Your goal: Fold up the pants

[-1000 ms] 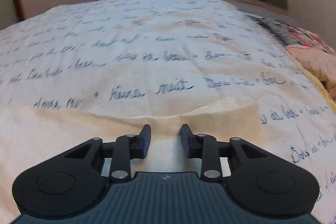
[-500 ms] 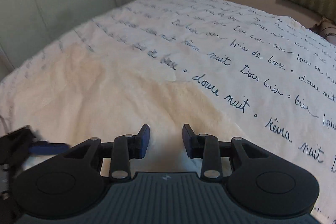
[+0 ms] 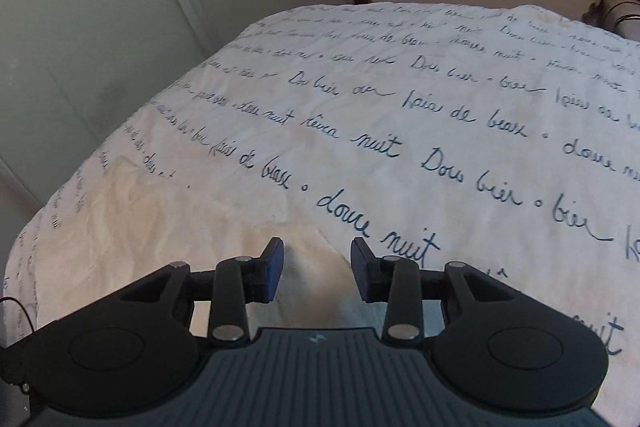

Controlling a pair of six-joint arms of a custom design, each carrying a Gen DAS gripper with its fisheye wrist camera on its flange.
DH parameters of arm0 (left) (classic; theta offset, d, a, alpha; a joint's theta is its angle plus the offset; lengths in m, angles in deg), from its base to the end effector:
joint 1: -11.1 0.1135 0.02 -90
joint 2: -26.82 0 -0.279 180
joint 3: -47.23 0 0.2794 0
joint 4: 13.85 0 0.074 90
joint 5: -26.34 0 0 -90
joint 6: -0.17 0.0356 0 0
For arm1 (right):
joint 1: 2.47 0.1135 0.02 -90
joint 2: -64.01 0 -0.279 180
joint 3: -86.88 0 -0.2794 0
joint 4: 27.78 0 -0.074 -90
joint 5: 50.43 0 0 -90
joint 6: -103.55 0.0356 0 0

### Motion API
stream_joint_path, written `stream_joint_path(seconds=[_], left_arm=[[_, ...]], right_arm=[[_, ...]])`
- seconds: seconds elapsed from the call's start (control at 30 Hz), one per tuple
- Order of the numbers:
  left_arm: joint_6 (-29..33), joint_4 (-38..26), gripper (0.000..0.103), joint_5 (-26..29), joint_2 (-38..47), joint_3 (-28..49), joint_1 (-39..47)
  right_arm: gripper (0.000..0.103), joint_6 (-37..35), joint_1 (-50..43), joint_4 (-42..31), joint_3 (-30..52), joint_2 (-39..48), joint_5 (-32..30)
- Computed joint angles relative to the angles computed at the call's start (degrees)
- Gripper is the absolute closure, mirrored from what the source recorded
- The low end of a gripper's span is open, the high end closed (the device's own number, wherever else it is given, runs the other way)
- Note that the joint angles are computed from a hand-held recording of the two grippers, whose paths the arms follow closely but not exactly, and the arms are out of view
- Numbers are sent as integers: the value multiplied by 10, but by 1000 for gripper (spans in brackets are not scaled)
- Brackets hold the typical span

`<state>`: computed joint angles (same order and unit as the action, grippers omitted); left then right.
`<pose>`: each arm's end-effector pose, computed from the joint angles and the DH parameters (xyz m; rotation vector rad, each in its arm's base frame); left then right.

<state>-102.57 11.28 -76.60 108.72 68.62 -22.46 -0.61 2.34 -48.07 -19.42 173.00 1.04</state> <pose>0.1768 -0.1077 0.0836 0.2677 2.1618 -0.2147 0.3932 0.0553 0.1319 -0.6487 2.3135 0.7718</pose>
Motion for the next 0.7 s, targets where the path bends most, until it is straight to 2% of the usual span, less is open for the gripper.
stream_joint_path(seconds=[0.07, 0.1, 0.13, 0.23, 0.3, 0.37, 0.47, 0.53, 0.6, 0.63, 0.67, 0.7], left_arm=[[0, -1, 1, -1, 0, 0, -1], [0, -1, 1, -1, 0, 0, -1], [-4, -2, 1, -4, -3, -1, -6], [-8, -1, 2, -5, -4, -2, -9], [-9, 0, 2, -7, -1, 0, -11], [-9, 0, 2, -7, -1, 0, -10], [-9, 1, 2, -6, -1, -1, -10], [-11, 1, 2, -8, 0, 0, -13], [-13, 2, 3, -7, -5, -3, -12], [-18, -7, 4, -11, -15, -4, -12], [-23, -37, 7, -17, -43, -3, -13], [-23, -67, 7, -11, -76, -1, -11]], right_arm=[[71, -29, 9, -8, 3, 1, 15], [86, -51, 13, -15, 3, -1, 17], [93, -72, 16, -16, -1, -5, 14], [99, -65, 22, 33, -36, -32, 25], [100, -33, 29, 85, -55, -43, 60], [100, -6, 53, 133, -65, -40, 136], [99, 15, 76, 175, -82, -40, 222], [98, 20, 85, 193, -113, -72, 285], [97, 28, 73, 194, -156, -121, 277], [93, 31, 61, 186, -182, -152, 263], [89, 35, 49, 176, -205, -181, 252], [74, 41, 33, 158, -227, -209, 239]])
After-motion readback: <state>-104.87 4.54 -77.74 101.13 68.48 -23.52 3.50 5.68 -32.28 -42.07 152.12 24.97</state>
